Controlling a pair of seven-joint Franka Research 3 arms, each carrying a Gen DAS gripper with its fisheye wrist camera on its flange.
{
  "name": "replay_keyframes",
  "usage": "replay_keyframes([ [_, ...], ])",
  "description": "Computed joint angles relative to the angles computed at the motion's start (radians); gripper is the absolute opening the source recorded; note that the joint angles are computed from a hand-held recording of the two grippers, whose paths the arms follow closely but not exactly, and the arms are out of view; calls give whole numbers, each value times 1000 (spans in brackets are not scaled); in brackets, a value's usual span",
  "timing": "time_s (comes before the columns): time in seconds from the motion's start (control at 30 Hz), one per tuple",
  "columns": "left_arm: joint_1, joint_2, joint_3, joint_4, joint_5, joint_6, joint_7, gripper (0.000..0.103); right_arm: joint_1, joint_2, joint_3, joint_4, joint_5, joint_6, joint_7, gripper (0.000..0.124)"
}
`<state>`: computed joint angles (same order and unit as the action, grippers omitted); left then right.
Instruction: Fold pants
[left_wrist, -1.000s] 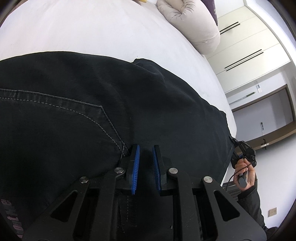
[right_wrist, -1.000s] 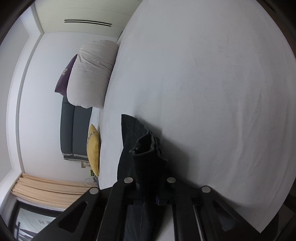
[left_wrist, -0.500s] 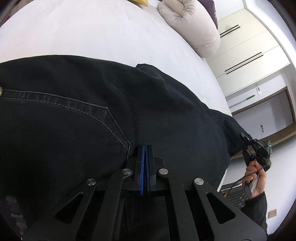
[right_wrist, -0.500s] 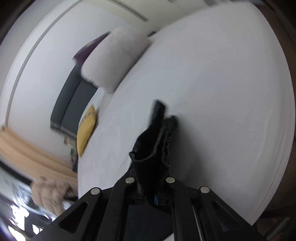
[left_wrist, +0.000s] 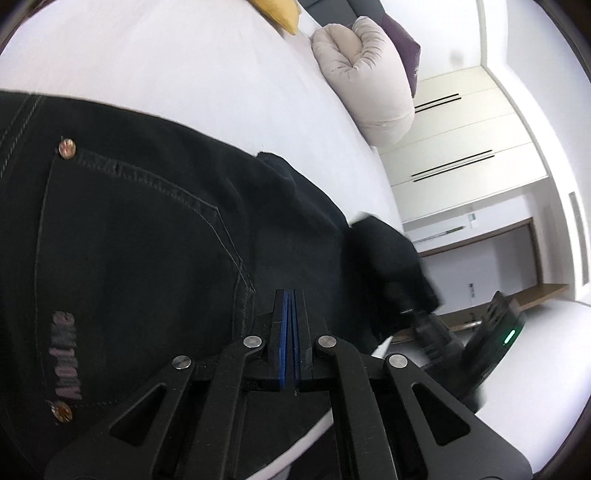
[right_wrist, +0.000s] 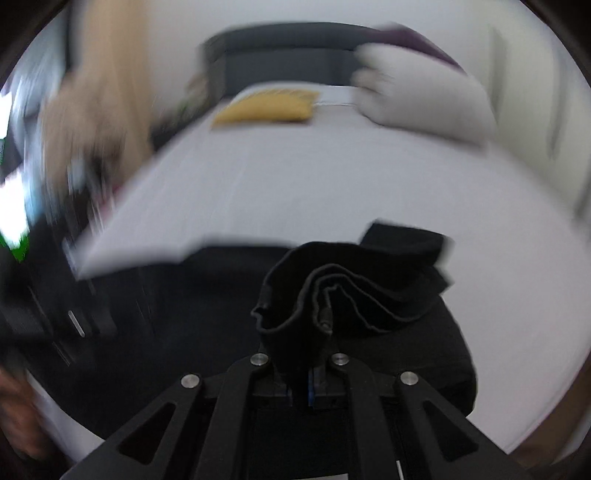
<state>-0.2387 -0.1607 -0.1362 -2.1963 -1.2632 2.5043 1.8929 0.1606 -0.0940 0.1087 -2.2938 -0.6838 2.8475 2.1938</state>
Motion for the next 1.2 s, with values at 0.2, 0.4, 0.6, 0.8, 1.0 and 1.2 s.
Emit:
replay_keyframes([
  [0.2, 6, 47, -6, 35, -51, -48, 5, 1, 83, 52, 57, 32, -467, -195, 104, 6],
  [0.4, 19, 133, -39, 135, -29, -89, -39, 21, 117, 41, 14, 18, -507, -171, 179, 6],
  [0.6, 38, 215, -70, 233, -126, -75, -25, 83, 139, 46, 16, 15, -670, -184, 251, 6],
  [0.8, 69, 354, -104, 386, 1, -131, -166, 88, 152, 50, 10, 21, -753, -186, 311, 6],
  [1.0, 103, 540, -157, 625, 194, -218, -265, 49, 161, 46, 8, 14, -825, -173, 332, 6],
  [1.2, 141, 561, -187, 660, 349, -203, -290, 7, 173, 38, 15, 0, -828, -145, 291, 6],
])
